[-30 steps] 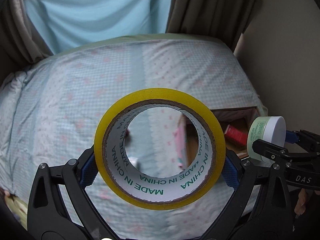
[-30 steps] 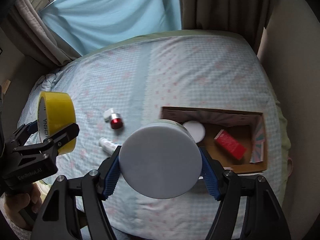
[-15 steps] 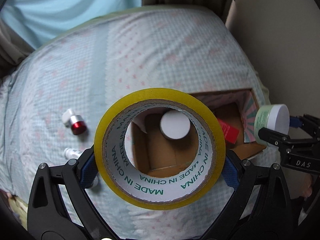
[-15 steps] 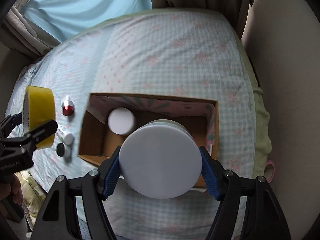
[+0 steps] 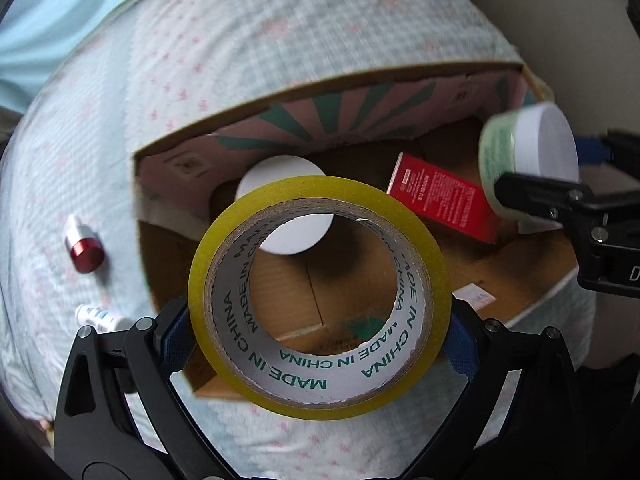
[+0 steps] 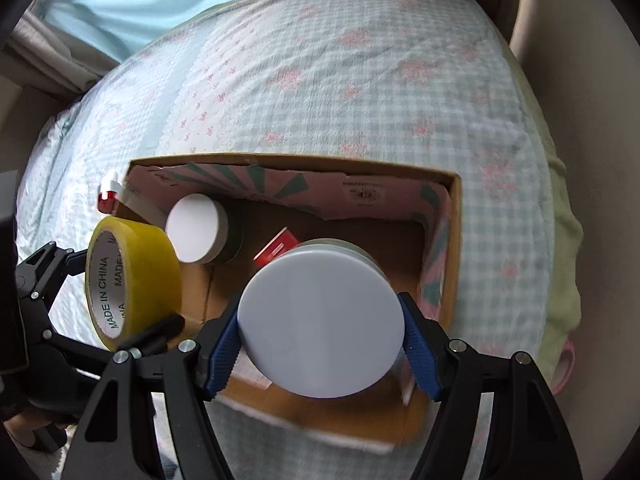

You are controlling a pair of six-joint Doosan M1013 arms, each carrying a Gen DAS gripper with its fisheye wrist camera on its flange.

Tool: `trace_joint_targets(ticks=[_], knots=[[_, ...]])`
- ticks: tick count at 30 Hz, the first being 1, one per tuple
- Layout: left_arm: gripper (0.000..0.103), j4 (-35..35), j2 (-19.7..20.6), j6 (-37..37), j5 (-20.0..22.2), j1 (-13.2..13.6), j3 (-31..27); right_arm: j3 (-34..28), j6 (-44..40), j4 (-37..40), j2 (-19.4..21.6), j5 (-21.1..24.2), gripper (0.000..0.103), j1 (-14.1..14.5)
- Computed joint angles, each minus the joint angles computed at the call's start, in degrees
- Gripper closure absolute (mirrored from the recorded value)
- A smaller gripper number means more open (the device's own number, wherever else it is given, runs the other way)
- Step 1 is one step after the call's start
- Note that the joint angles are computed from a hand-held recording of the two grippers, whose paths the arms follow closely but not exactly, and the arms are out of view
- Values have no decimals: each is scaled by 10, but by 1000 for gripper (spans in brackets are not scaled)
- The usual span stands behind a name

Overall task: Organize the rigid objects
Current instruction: 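Carry the tape roll and green-white jar into the cardboard box and release, then withdraw both tools from the box toward the remaining items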

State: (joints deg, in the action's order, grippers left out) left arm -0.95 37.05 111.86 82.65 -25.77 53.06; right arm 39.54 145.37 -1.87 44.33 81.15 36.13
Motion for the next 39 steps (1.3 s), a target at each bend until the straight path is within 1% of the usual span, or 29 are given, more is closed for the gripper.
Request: trace_joint_targets(ticks=[5, 7, 9, 10, 11, 12, 14, 15, 16, 19, 26, 29, 31, 32, 33, 36, 39], knots=[[5, 11, 4, 32, -5, -9, 12, -18, -58, -3, 17, 8, 35, -3], [5, 0, 7, 32, 2, -8, 10, -32, -66, -1, 25, 23, 35, -4], [5, -13, 14, 21, 17, -5, 0, -42, -65, 1, 32, 39, 34, -5], [4, -15, 17, 16, 26, -5, -4, -39, -62, -4, 31, 35, 26, -4], [0, -11, 18, 10, 29, -5, -6, -25, -55, -18, 22, 14, 16, -2], [0, -10, 15, 11, 21, -3, -2, -12, -47, -37, 13, -6, 0, 1], [0, -14, 13, 19, 23, -2, -2, 3, -38, -67, 2, -33, 0, 5], [0, -12, 9, 23, 18, -1, 1, 1, -40, -74, 1, -30, 0, 6], [0, -11, 6, 26, 13, 0, 4, -5, -44, -74, 4, -21, 0, 6], [0, -9, 5, 29, 17, 5, 0, -26, -52, -85, 15, 7, 0, 9], [0, -19, -5, 19, 14, 15, -6, -61, -45, -68, 28, 46, 0, 12], [0, -25, -13, 19, 14, 22, -5, -79, -37, -75, 32, 64, 0, 15], [0, -26, -19, 17, 12, 26, -6, -95, -37, -84, 37, 82, 0, 18], [0, -27, -22, 14, 11, 28, -7, -107, -38, -86, 41, 96, 0, 20], [0, -29, -24, 12, 11, 29, -8, -127, -39, -87, 50, 121, 0, 21], [0, -37, -31, 7, 10, 36, -12, -166, -35, -97, 63, 163, 0, 25], [0, -44, -44, 10, 4, 45, -8, -195, -32, -110, 71, 184, 0, 31]])
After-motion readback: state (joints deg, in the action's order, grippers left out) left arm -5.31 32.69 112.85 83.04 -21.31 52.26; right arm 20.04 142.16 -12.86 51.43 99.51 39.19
